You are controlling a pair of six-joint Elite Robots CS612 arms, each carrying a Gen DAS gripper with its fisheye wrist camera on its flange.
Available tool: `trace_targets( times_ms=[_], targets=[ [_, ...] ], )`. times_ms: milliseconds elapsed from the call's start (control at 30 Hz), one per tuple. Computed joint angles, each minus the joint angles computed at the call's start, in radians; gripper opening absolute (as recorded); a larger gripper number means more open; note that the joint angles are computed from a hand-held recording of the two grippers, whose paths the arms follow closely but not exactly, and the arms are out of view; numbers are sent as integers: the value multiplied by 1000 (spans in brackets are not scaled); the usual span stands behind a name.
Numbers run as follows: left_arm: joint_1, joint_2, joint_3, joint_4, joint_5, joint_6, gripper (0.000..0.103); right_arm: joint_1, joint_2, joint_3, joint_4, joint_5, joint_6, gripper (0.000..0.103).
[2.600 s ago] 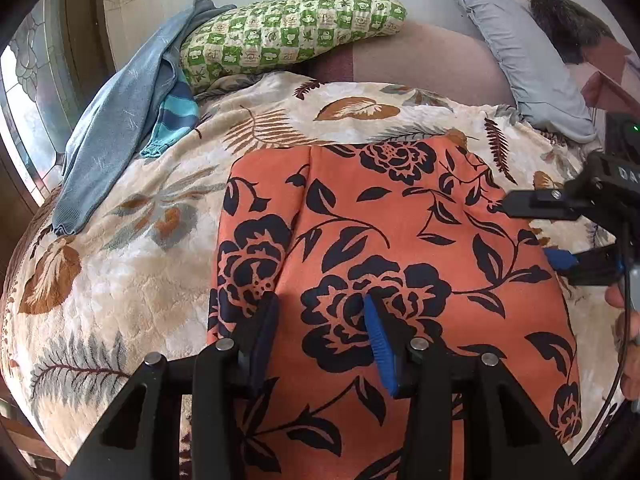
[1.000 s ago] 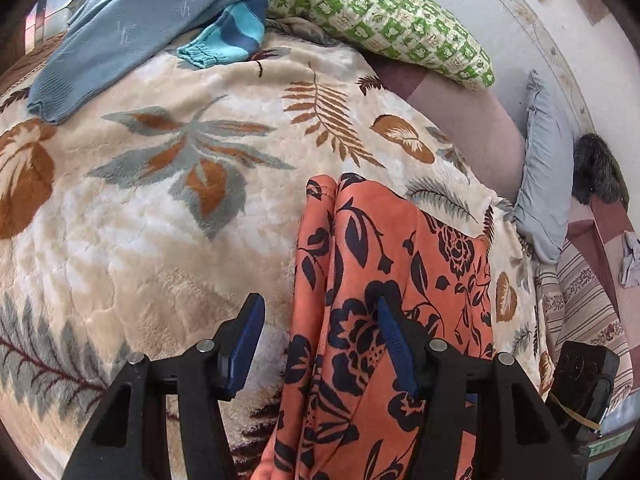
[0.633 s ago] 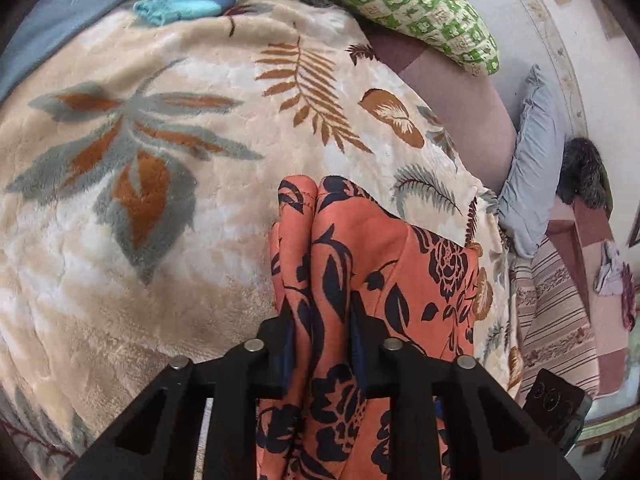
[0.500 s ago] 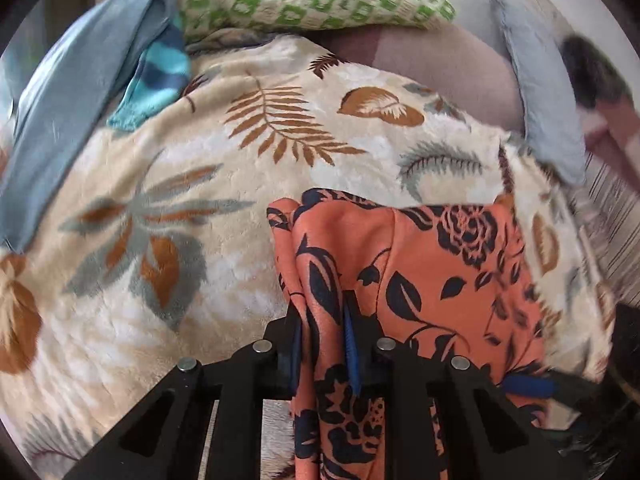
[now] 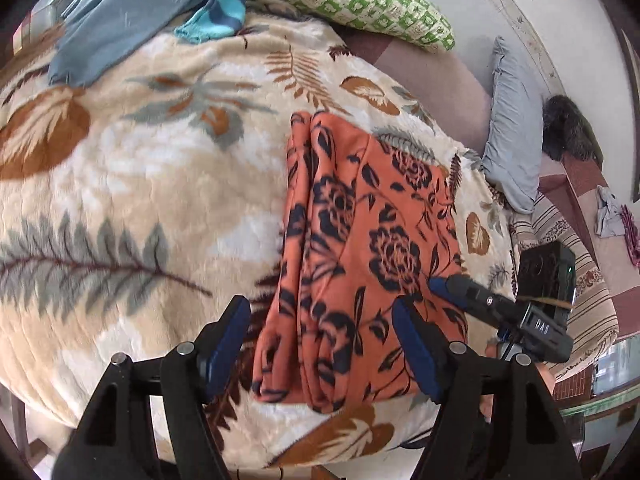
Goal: Fold small clothes
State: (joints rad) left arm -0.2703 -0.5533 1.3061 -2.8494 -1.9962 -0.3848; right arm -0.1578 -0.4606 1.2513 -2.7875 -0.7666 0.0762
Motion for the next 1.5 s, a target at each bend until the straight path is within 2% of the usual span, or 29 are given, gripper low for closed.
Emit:
trace_targets(
  times_ms=[100, 133, 167, 200, 267, 333, 400, 500, 600, 700, 800, 867, 967, 1033, 1100, 1200, 1300, 1500],
  targets=[
    [-19, -2, 19, 34, 51, 10, 74, 0, -1, -2, 11, 2, -4, 76],
    [-24, -1, 20, 45, 69, 11, 69, 0, -1, -3, 16, 3, -6, 76],
    [-25, 2, 20, 54, 61, 22, 42, 0, -1, -5, 22, 4, -7, 76],
    [-26, 3, 15, 75, 58, 41, 27, 0, -2, -5, 25, 5, -5, 76],
    [-33, -8, 30, 48, 101, 59, 18, 0, -4, -7, 39, 3, 1, 76],
    [-48, -32, 59, -13, 180, 91, 16, 3, -17, -2, 60, -18, 4, 76],
    [-59, -44, 71, -36, 232, 129, 16, 4, -34, 13, 54, -26, 3, 77],
    [-50, -8, 20, 91, 203, 113, 17, 4, -54, 41, 29, -30, -1, 78],
    [-37, 0, 19, 71, 150, 61, 19, -1, -67, 68, 16, -22, 26, 78],
    [-34, -4, 23, 74, 148, 61, 26, -7, -65, 91, -55, 17, 67, 80],
    [-25, -14, 37, 50, 120, 34, 32, -6, -42, 71, 8, -7, 71, 83],
    [-27, -33, 62, 17, 157, 40, 37, -15, -45, 80, -36, 29, 133, 83],
    [-41, -58, 91, -31, 246, 44, 52, -24, -62, 102, -132, 59, 163, 83],
    [-45, -65, 95, -64, 292, 43, 57, -30, -71, 118, -187, 43, 169, 83],
    [-52, -68, 94, -87, 338, 46, 66, -34, -77, 130, -207, -16, 189, 83],
    [-65, -61, 75, -87, 402, 59, 68, -50, -67, 134, -197, -53, 243, 83],
    [-71, -45, 44, -68, 414, 72, 68, -62, -54, 130, -180, -80, 278, 83],
    [-77, -11, -16, -28, 408, 91, 68, -71, -20, 88, -161, -41, 313, 83]
  ],
)
